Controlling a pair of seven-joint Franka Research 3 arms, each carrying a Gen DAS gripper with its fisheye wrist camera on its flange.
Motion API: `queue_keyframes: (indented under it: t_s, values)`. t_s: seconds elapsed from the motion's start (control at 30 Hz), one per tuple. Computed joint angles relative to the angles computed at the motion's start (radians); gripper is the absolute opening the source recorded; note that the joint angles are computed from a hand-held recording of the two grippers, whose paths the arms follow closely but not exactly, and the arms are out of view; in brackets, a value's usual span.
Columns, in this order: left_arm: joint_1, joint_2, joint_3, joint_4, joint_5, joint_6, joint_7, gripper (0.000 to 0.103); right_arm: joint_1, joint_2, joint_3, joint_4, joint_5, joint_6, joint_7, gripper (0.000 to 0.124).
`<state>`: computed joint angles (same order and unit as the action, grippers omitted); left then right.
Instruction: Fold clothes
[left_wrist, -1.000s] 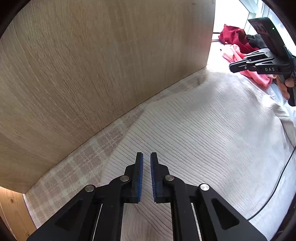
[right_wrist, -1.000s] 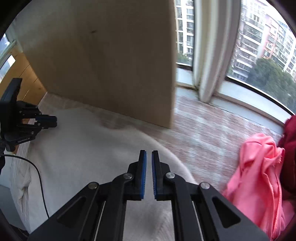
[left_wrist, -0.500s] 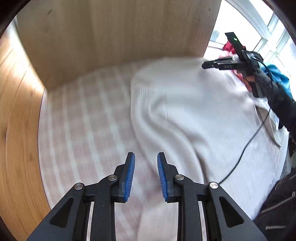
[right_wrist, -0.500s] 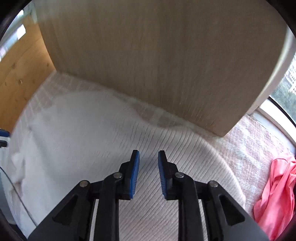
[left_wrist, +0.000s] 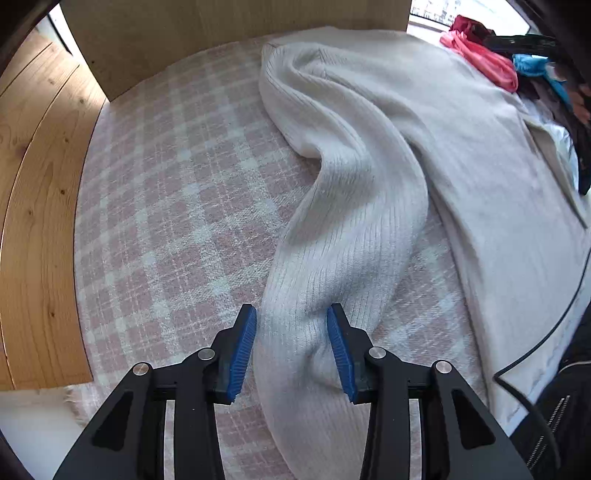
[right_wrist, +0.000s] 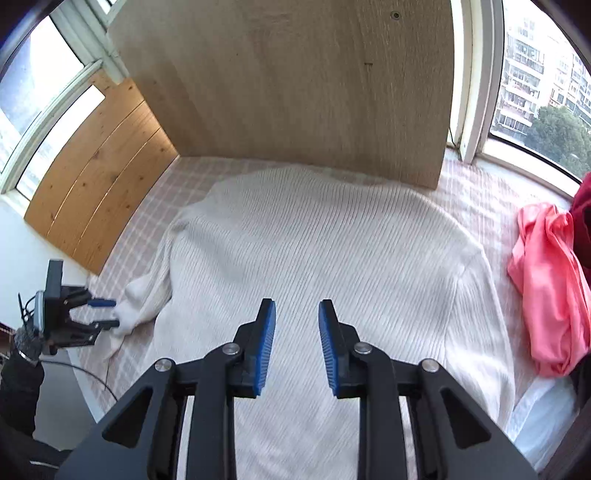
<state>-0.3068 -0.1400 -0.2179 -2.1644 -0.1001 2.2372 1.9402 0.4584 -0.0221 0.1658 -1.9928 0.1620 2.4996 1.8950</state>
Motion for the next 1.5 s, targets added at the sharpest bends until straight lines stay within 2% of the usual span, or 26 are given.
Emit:
queue_keyframes:
  t_s: [0.07, 0.1, 0.13, 0.23, 0.37, 0.43, 0.57, 0.63, 0.8, 0.9, 1.03, 1.17, 1.3, 1.37, 1.4, 1.43, 1.5]
  values:
    - [-0.008, -0.002, -0.001, -0.01, -0.018, 0.011, 0.026, 0.02, 0.01, -0.05, 0.014, -0.057, -0.04, -0.03, 0.038, 0.031]
    - [-0.011, -0.009, 0.0, -0.017, -0.035, 0.019, 0.038, 0.007, 0.013, -0.093, 0.019, -0.087, -0.048, -0.057, 0.058, 0.031]
    - [-0.011, -0.015, -0.001, -0.022, -0.033, 0.027, 0.032, 0.007, 0.015, -0.138, 0.026, -0.116, -0.051, -0.087, 0.077, 0.031]
    - [0.016, -0.057, -0.011, -0.037, 0.098, 0.044, -0.08, 0.007, 0.013, -0.196, 0.026, -0.181, 0.007, -0.135, 0.103, 0.031]
    - [0.07, -0.114, -0.027, -0.055, 0.334, 0.057, -0.267, 0.007, 0.003, -0.196, 0.04, -0.207, -0.01, -0.21, 0.126, 0.031]
    - [0.096, -0.12, -0.017, -0.054, 0.404, 0.053, -0.34, 0.014, 0.006, -0.176, 0.04, -0.203, -0.004, -0.238, 0.116, 0.031]
    - [0.096, -0.135, 0.003, -0.079, 0.452, 0.05, -0.316, 0.02, 0.007, -0.129, 0.049, -0.128, -0.064, -0.314, 0.128, 0.031]
    - [0.079, -0.156, 0.03, -0.086, 0.386, 0.066, -0.268, 0.031, 0.017, -0.113, 0.056, -0.084, -0.097, -0.303, 0.127, 0.031]
    - [0.039, -0.242, 0.096, -0.136, 0.123, 0.041, -0.206, 0.033, 0.074, -0.011, 0.07, 0.064, -0.042, -0.208, 0.026, 0.031]
    - [0.018, -0.337, 0.132, -0.219, -0.014, -0.02, -0.196, 0.037, 0.116, 0.077, 0.08, 0.161, -0.009, -0.199, -0.052, 0.031]
    - [0.035, -0.386, 0.101, -0.313, -0.002, -0.036, -0.269, 0.038, 0.165, 0.163, 0.082, 0.261, -0.017, -0.22, -0.103, 0.031]
    - [0.04, -0.386, 0.105, -0.362, -0.023, -0.002, -0.351, 0.038, 0.19, 0.176, 0.074, 0.276, -0.002, -0.221, -0.134, 0.031]
    - [0.024, -0.393, 0.109, -0.381, -0.043, 0.042, -0.381, 0.038, 0.195, 0.176, 0.068, 0.273, 0.027, -0.216, -0.148, 0.031]
    - [0.013, -0.397, 0.108, -0.385, -0.035, 0.047, -0.376, 0.032, 0.187, 0.186, 0.072, 0.269, 0.09, -0.201, -0.169, 0.031]
    - [0.007, -0.401, 0.112, -0.385, -0.037, 0.047, -0.368, 0.012, 0.185, 0.193, 0.074, 0.271, 0.113, -0.201, -0.179, 0.031]
    - [0.005, -0.405, 0.114, -0.385, -0.035, 0.045, -0.366, 0.003, 0.189, 0.202, 0.075, 0.275, 0.117, -0.202, -0.18, 0.031]
    - [0.026, -0.419, 0.099, -0.374, 0.013, 0.028, -0.385, 0.003, 0.197, 0.221, 0.075, 0.286, 0.116, -0.209, -0.182, 0.031]
